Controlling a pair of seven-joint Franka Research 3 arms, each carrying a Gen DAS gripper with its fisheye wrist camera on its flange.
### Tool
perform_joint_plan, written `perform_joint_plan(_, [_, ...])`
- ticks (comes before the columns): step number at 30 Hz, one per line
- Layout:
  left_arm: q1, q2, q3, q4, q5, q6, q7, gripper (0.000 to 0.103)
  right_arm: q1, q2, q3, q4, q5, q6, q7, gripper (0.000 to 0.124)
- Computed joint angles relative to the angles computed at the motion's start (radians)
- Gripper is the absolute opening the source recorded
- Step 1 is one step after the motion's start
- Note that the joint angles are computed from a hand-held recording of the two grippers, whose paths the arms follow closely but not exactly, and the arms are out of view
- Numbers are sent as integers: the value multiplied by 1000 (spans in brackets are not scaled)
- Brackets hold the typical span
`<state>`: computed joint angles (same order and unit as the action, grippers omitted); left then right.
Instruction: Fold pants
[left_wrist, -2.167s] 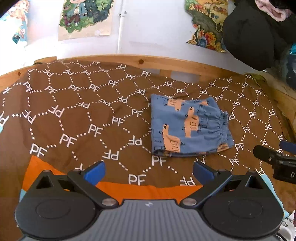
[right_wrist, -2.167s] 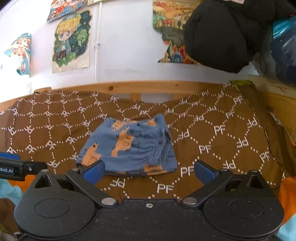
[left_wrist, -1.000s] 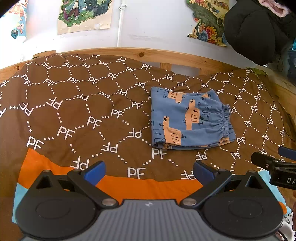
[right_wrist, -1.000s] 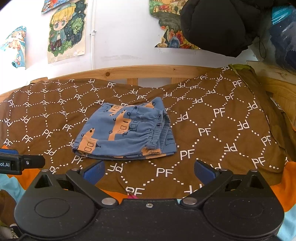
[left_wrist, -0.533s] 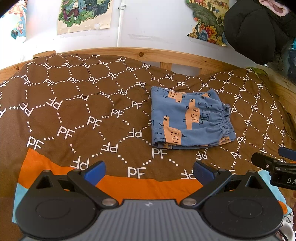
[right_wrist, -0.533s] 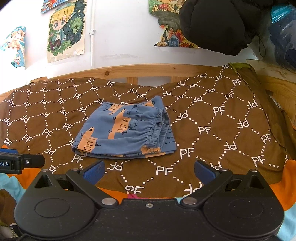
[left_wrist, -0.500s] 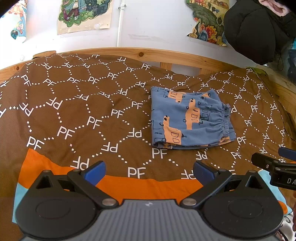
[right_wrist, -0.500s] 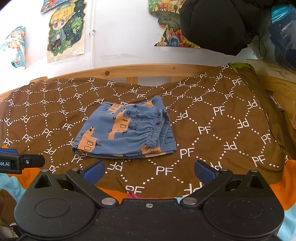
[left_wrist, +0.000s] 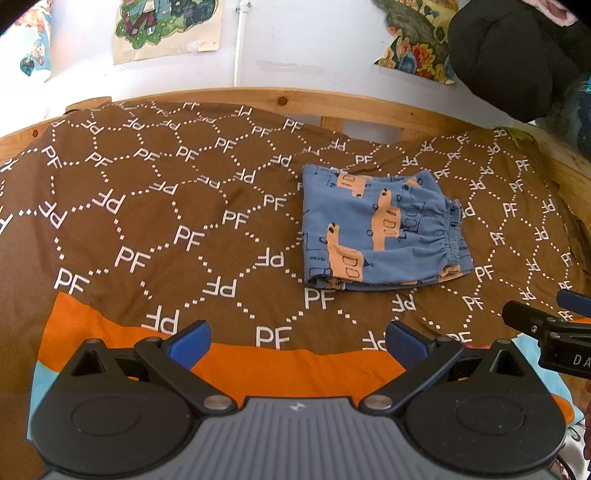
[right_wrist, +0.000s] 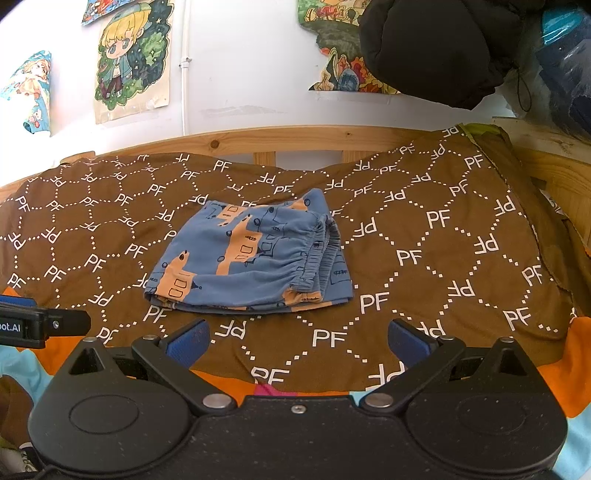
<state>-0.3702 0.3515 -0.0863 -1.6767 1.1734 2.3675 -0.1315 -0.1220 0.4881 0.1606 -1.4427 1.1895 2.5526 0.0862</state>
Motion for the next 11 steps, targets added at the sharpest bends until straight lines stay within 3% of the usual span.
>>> perform_joint_plan(11, [15, -3, -2, -4, -74, 27, -9, 103, 2, -5, -2, -13, 0, 0, -2, 102])
